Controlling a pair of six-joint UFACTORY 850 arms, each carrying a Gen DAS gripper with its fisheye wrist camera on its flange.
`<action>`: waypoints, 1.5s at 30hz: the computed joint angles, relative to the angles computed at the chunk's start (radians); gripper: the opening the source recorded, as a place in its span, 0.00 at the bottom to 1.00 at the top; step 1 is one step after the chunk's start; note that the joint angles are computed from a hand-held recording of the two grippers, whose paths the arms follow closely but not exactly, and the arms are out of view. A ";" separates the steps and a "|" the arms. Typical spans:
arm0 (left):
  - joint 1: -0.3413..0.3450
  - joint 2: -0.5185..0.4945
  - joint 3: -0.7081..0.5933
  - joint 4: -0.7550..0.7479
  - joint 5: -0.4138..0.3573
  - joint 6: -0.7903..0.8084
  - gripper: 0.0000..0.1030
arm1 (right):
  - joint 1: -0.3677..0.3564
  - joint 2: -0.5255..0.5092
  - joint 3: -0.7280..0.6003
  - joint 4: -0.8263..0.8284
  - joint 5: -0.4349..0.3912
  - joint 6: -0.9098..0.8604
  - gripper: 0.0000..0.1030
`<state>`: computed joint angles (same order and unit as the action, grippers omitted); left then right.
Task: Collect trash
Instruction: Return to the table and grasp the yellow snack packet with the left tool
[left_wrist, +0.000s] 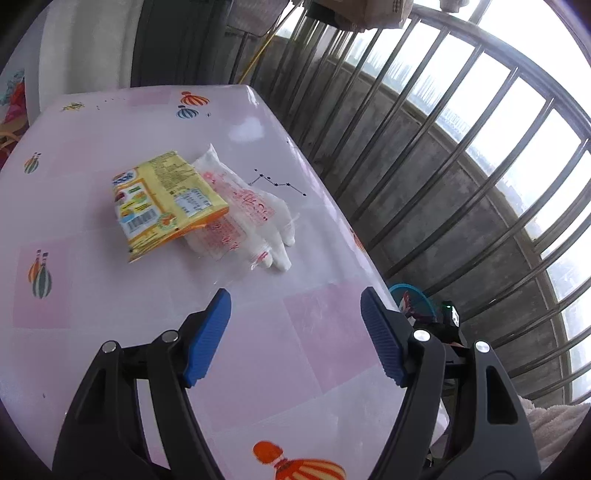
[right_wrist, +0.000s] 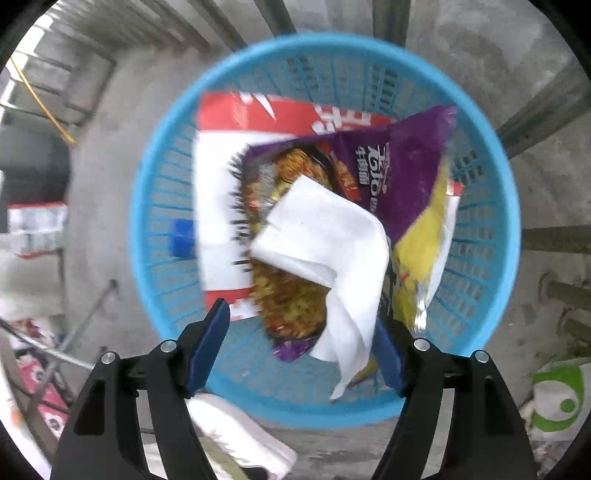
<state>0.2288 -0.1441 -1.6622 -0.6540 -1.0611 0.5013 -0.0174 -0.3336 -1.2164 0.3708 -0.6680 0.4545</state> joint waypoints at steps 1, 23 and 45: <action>0.010 0.010 0.010 -0.008 0.000 0.008 0.66 | -0.003 0.023 0.022 0.033 0.016 -0.020 0.71; 0.191 0.096 0.091 -0.076 0.011 0.062 0.67 | 0.061 0.334 0.166 -0.479 0.192 0.502 0.81; 0.149 -0.240 -0.249 0.023 0.031 -0.122 0.54 | 0.431 -0.433 -1.162 0.133 -0.171 -0.217 0.75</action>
